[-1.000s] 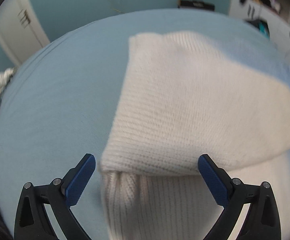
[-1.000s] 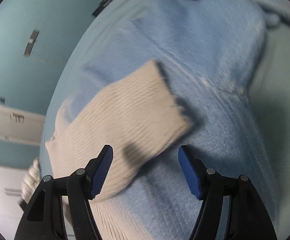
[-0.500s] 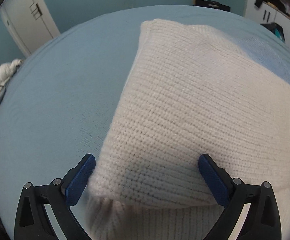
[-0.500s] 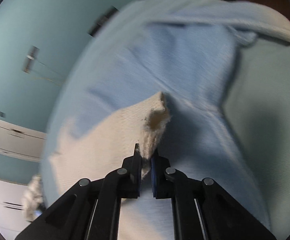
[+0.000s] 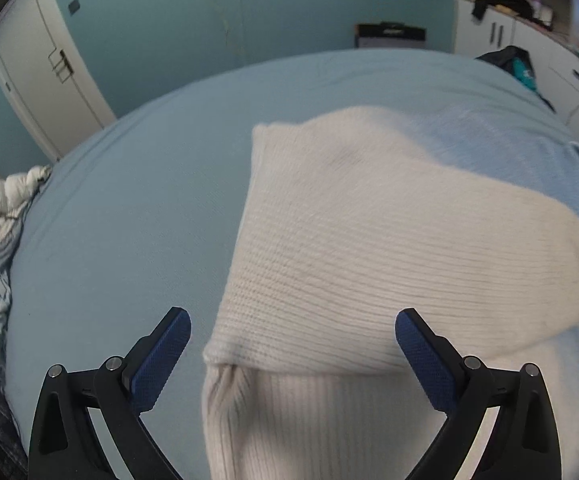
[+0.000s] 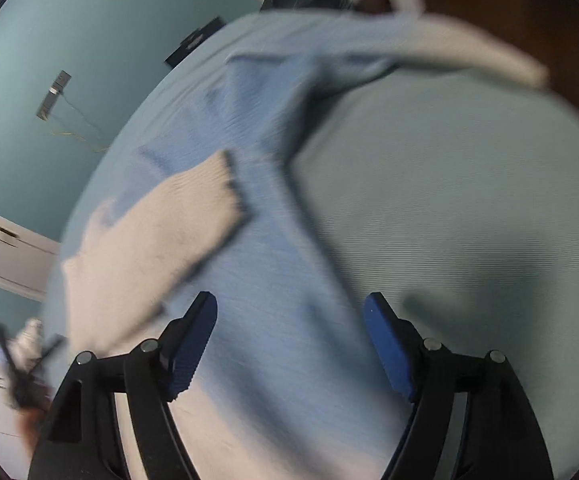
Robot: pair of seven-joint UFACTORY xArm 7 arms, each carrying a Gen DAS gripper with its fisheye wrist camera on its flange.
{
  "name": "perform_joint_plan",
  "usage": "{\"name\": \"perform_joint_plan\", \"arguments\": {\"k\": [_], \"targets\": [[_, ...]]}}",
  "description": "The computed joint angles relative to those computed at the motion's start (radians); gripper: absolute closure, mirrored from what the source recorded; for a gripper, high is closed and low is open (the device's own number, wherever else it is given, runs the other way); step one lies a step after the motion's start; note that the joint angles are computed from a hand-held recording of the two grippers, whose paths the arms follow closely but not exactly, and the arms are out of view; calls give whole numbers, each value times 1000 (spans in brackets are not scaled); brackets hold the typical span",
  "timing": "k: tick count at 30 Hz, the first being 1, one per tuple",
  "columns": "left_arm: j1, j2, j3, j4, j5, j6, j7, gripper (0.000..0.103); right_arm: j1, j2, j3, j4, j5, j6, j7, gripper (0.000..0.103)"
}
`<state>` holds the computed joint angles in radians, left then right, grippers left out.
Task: Fold small clothes
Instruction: 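Fold the lifted side over the body and release with the right gripper, then grasp the blue sleeve with the right gripper and fold it across the body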
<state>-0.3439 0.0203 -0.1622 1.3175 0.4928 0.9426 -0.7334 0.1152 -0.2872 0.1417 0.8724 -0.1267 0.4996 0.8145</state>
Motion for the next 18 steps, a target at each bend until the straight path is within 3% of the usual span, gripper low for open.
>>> {"name": "perform_joint_plan", "arguments": {"k": [2,4,5,8,11,13,18], "targets": [[-15,-69,-19,-15,-22,32,0,0,-48,-50,39,-21,-101,57,69,29],[-20,-110,-36,-24,-53,51,1,0,-55,-55,35,-6,-170,99,91,29],[-26,-146,-49,-36,-73,71,0,0,-82,-21,70,29,-191,105,116,29],[-43,-214,-69,-61,-120,106,-8,0,-69,25,60,62,-206,100,164,29],[-12,-185,-78,-73,-129,74,33,0,-41,25,-19,49,-126,103,65,29],[-15,-186,-86,-123,-122,62,51,0,-43,60,-33,105,-114,127,10,29],[-39,-36,-96,-41,-55,154,79,0,-110,98,-41,199,-270,223,-48,29]]}}
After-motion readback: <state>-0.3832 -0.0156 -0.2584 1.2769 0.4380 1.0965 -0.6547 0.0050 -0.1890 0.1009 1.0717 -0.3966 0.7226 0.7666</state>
